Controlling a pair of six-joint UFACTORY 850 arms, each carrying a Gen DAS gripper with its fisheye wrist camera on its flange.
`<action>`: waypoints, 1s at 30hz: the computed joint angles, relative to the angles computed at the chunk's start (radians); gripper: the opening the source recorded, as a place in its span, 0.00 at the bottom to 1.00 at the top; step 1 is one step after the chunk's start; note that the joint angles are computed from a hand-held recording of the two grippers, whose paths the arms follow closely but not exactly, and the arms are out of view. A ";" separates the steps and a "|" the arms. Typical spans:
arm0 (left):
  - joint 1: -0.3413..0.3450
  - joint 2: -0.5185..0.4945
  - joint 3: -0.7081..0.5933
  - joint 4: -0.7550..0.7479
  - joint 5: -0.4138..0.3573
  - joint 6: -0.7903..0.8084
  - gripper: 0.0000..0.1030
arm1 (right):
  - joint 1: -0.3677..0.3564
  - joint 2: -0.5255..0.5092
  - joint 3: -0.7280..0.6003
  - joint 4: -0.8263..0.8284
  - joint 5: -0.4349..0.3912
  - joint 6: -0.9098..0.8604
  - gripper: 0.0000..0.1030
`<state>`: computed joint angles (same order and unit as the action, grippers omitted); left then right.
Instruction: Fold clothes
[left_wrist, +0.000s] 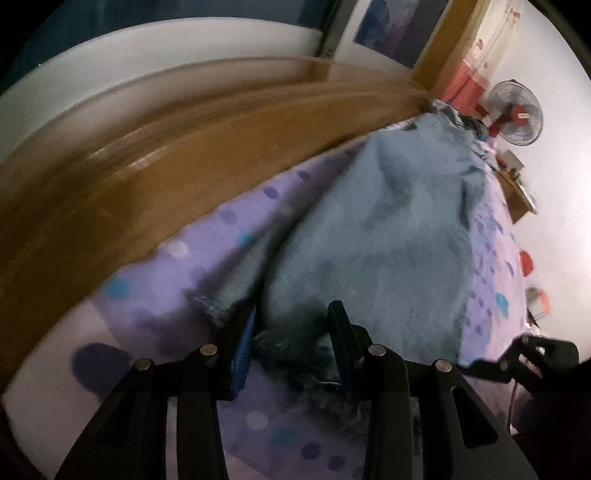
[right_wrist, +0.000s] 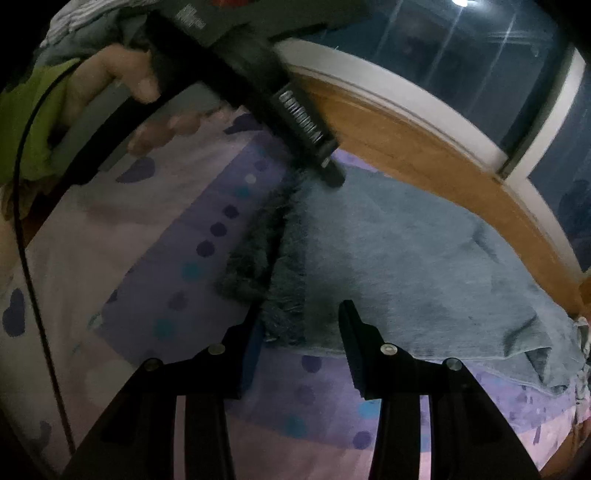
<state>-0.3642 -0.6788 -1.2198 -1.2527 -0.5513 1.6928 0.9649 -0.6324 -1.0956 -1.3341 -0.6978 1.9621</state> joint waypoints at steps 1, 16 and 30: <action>0.003 -0.002 0.004 -0.007 -0.008 0.017 0.36 | 0.003 0.000 0.000 -0.001 -0.013 0.006 0.39; -0.003 -0.003 0.017 -0.116 -0.006 0.084 0.36 | -0.003 -0.014 -0.006 0.006 -0.008 -0.089 0.39; 0.007 0.026 0.046 -0.322 -0.089 0.170 0.08 | -0.061 0.085 0.035 -0.037 0.095 0.167 0.05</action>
